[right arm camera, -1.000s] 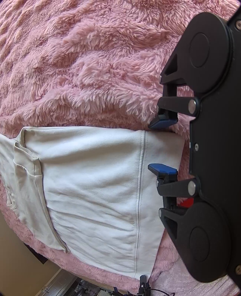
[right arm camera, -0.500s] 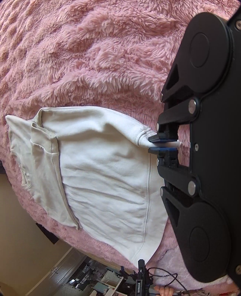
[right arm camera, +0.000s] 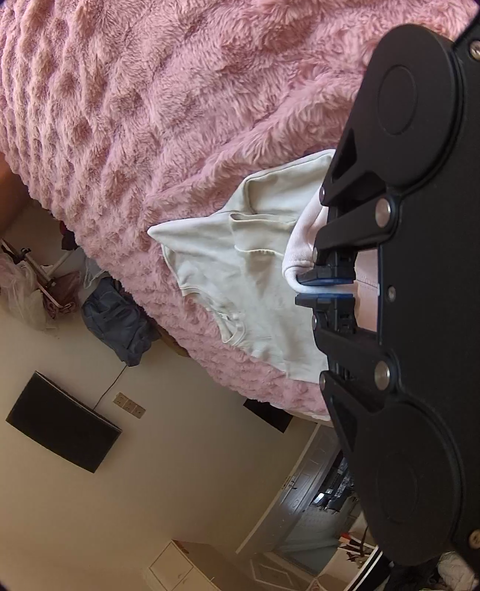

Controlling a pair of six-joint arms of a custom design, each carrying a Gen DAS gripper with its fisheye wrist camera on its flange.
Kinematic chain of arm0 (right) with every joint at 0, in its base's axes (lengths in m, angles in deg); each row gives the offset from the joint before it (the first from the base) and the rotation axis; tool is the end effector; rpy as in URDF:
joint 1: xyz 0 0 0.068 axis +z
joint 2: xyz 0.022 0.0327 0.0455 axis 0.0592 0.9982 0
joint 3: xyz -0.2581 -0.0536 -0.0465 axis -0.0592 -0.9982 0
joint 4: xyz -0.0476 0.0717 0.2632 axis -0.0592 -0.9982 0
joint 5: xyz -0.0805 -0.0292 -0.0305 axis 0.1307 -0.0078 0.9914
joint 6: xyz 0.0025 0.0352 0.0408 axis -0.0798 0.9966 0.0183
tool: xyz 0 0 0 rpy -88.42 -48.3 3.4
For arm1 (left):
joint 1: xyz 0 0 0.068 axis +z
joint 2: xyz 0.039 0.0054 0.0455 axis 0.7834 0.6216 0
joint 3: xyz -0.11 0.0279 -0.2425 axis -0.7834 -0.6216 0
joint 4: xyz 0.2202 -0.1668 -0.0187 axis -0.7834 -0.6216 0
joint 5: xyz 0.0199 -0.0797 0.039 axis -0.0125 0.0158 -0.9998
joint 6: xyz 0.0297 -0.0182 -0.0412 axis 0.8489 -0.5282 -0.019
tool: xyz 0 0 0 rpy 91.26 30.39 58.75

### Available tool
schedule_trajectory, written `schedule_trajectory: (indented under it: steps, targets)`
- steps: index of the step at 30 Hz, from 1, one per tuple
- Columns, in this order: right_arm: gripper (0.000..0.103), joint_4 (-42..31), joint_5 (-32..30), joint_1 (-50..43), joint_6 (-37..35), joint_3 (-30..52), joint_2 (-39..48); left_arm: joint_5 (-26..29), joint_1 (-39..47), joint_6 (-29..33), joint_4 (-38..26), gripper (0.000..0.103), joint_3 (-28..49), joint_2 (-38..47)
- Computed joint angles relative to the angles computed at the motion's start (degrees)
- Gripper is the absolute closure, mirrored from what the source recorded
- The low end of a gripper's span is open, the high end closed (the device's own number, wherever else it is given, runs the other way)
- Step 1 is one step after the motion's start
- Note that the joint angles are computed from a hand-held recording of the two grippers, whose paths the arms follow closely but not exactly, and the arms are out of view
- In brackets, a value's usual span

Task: Fold small clothes
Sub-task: 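Lift the hem with both tools and fold it over toward the collar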

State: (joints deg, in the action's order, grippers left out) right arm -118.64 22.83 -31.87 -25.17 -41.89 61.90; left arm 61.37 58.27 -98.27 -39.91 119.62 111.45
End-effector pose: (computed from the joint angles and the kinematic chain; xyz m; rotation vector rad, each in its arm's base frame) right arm 0.1699 -0.0827 0.2330 0.3851 2.0806 0.9737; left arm 0.1807 -0.0027 0.2510 -0.4223 2.1388 -1.1043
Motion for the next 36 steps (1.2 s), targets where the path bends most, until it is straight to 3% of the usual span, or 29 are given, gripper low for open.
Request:
schedule_trajectory:
  steps: [3, 7, 11, 13, 24, 29, 31, 33, 36]
  targets:
    - [0.097, 19.1, 4.3, 6.1, 15.7, -0.5, 5.0, -2.4, -0.1, -0.3, 10.8, 0.099, 5.2, 12.7]
    - [0.098, 37.2, 11.5, 14.1, 27.9, 2.8, 15.4, -4.4, -0.8, -1.1, 21.3, 0.099, 14.0, 29.1]
    - [0.098, 46.4, 18.2, 20.5, 33.5, 10.1, 27.4, -6.4, -1.4, -1.6, 26.9, 0.099, 26.4, 45.6]
    - [0.098, 49.4, 20.8, 22.8, 35.1, 14.6, 33.6, -8.2, -1.7, -0.3, 25.0, 0.099, 33.7, 52.5]
    - [0.098, 44.4, 30.9, 29.4, 33.6, 43.8, 63.3, -14.1, -3.5, 4.3, 16.2, 0.099, 66.5, 83.9]
    - [0.098, 40.8, 34.6, 31.0, 34.2, 53.0, 72.1, -15.1, -3.6, 5.6, 11.5, 0.097, 74.5, 92.2]
    - [0.098, 39.4, 36.1, 31.4, 34.3, 55.2, 74.7, -14.8, -2.9, 3.2, 12.7, 0.091, 74.5, 93.2]
    - [0.097, 37.4, 36.4, 31.5, 34.6, 57.4, 76.9, -13.1, -1.7, -0.8, 18.4, 0.084, 70.5, 91.6]
    - [0.092, 41.0, 34.7, 30.7, 36.2, 54.6, 76.0, -11.8, -0.2, 2.4, 20.3, 0.077, 65.9, 87.6]
